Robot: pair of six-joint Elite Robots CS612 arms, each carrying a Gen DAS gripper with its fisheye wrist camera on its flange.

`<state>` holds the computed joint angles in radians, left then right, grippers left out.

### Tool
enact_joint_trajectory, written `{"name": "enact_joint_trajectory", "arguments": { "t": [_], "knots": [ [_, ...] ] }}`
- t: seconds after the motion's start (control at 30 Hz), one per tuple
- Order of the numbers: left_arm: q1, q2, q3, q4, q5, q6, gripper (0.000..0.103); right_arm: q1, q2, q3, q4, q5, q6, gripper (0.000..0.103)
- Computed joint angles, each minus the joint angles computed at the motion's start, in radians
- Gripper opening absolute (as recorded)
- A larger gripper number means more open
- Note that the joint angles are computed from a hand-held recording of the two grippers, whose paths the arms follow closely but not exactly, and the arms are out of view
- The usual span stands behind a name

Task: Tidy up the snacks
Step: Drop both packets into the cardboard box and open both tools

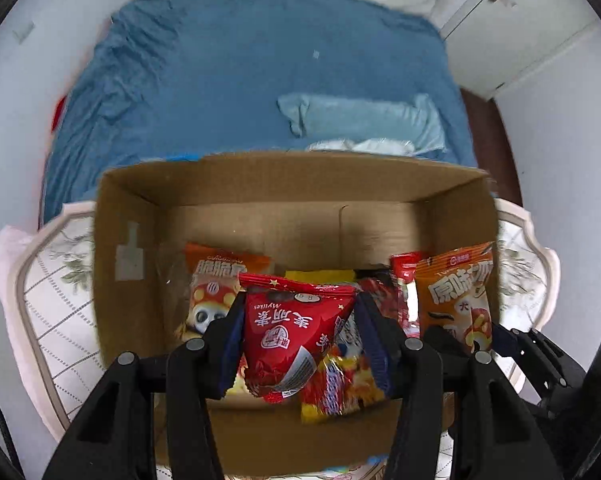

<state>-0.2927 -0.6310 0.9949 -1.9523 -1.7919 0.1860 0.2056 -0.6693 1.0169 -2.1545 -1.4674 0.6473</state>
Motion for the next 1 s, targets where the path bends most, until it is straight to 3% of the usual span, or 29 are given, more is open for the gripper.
{"name": "enact_joint_trajectory", "arguments": {
  "t": [0.13, 0.4, 0.5, 0.53, 0.63, 0.77, 1.0],
  "knots": [
    [-0.005, 0.058, -0.076, 0.078, 0.013, -0.002, 0.050, -0.009, 0.053, -0.061, 0.050, 0.021, -0.010, 0.050],
    [-0.011, 0.123, -0.164, 0.145, 0.055, -0.014, 0.050, -0.016, 0.128, -0.165, 0.149, 0.023, -0.035, 0.050],
    [-0.009, 0.143, -0.195, 0.186, 0.039, -0.019, 0.054, -0.021, 0.147, -0.196, 0.196, 0.034, -0.021, 0.057],
    [-0.008, 0.144, -0.195, 0.181, 0.038, -0.025, 0.063, -0.020, 0.147, -0.198, 0.195, 0.036, -0.022, 0.070],
    [-0.013, 0.130, -0.164, 0.127, 0.072, -0.017, 0.090, -0.016, 0.156, -0.220, 0.223, 0.037, -0.046, 0.079],
    [-0.013, 0.117, -0.141, 0.094, 0.084, -0.018, 0.090, -0.008, 0.163, -0.242, 0.256, 0.024, -0.069, 0.091],
    [-0.008, 0.062, -0.054, 0.008, 0.081, -0.010, 0.090, 0.000, 0.132, -0.209, 0.248, -0.022, -0.065, 0.096]
  ]
}}
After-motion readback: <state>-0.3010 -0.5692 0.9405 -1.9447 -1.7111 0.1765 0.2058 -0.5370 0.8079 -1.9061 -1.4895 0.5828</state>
